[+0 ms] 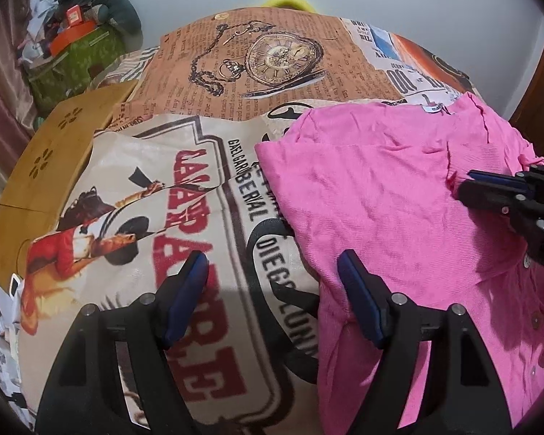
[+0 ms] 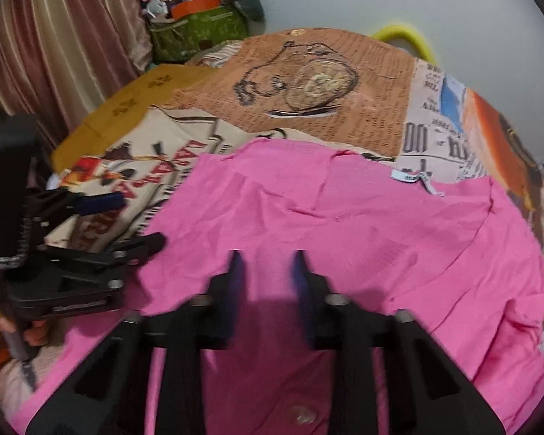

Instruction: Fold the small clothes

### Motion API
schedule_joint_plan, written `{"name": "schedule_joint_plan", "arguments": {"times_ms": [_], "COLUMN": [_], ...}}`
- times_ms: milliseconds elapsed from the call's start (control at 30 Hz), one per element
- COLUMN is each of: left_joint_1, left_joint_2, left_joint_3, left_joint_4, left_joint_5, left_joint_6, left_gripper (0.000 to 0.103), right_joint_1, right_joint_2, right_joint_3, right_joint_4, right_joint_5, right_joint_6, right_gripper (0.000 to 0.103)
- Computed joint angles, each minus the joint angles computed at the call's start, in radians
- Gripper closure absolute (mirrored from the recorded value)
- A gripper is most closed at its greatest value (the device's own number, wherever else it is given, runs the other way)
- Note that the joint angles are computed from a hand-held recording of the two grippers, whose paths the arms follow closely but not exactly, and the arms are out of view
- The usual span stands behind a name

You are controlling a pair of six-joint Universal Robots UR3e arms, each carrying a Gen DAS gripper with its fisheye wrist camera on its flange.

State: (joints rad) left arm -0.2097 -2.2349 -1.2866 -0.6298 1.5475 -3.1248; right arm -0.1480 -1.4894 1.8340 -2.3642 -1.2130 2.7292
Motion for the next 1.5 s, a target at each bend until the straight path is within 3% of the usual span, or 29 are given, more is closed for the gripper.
{"name": "schedule_joint_plan", "arguments": {"times_ms": [200,400,600,800,867,1033,1100,1267,1333,1500], "left_joint_1": [-0.006,-0.027,-0.05,-0.098,-0.139,-0.227,-0.266,-0.318,-0.319,-0.334], "left_joint_2": [-0.005,-0.019,-0.036,-0.005,-0.007,-0.081,-0.14,-0.298,-0.312,-0.342], "left_joint_3": [0.012,0.044,0.135,0.184,0.23,0.413,0.507,0.764,0.78,0.805], "left_joint_4": [-0.01,-0.036,-0.148,-0.21,-0.227,-0.298,-0.327,-0.485,-0.5,-0.483], "left_joint_5": [0.019,0.066,0.12,0.131,0.151,0.178,0.202,0.209,0.181,0.208], "left_joint_6": [0.005,0.007,-0.023,-0.042,-0.043,-0.043,-0.034,-0.032,-0.039,-0.036], "left_gripper": [0.027,0.025,0.025,0.025,0.025,0.021,0.02,0.02,0.019,0.018], "right_joint_1": [-0.096,-0.288,-0.466,-0.808,-0.964,-1.222,-1.262,-1.218,-1.208,-1.15], "right_joint_2": [-0.127,-0.316,-0.518,-0.722,-0.77,-0.82,-0.791,-0.691,-0.645,-0.554], "right_joint_3": [0.105,0.209,0.275,0.244,0.211,0.169,0.174,0.247,0.262,0.288], "right_joint_4": [-0.027,0.093,0.303,0.664,0.807,0.992,0.972,0.756,0.703,0.601], "right_joint_5": [0.038,0.101,0.148,0.26,0.303,0.34,0.331,0.284,0.276,0.266], "right_joint_6": [-0.022,-0.121,-0.271,-0.532,-0.641,-0.837,-0.85,-0.744,-0.723,-0.673], "right_gripper": [0.096,0.096,0.096,0.095,0.091,0.071,0.069,0.068,0.068,0.068]}}
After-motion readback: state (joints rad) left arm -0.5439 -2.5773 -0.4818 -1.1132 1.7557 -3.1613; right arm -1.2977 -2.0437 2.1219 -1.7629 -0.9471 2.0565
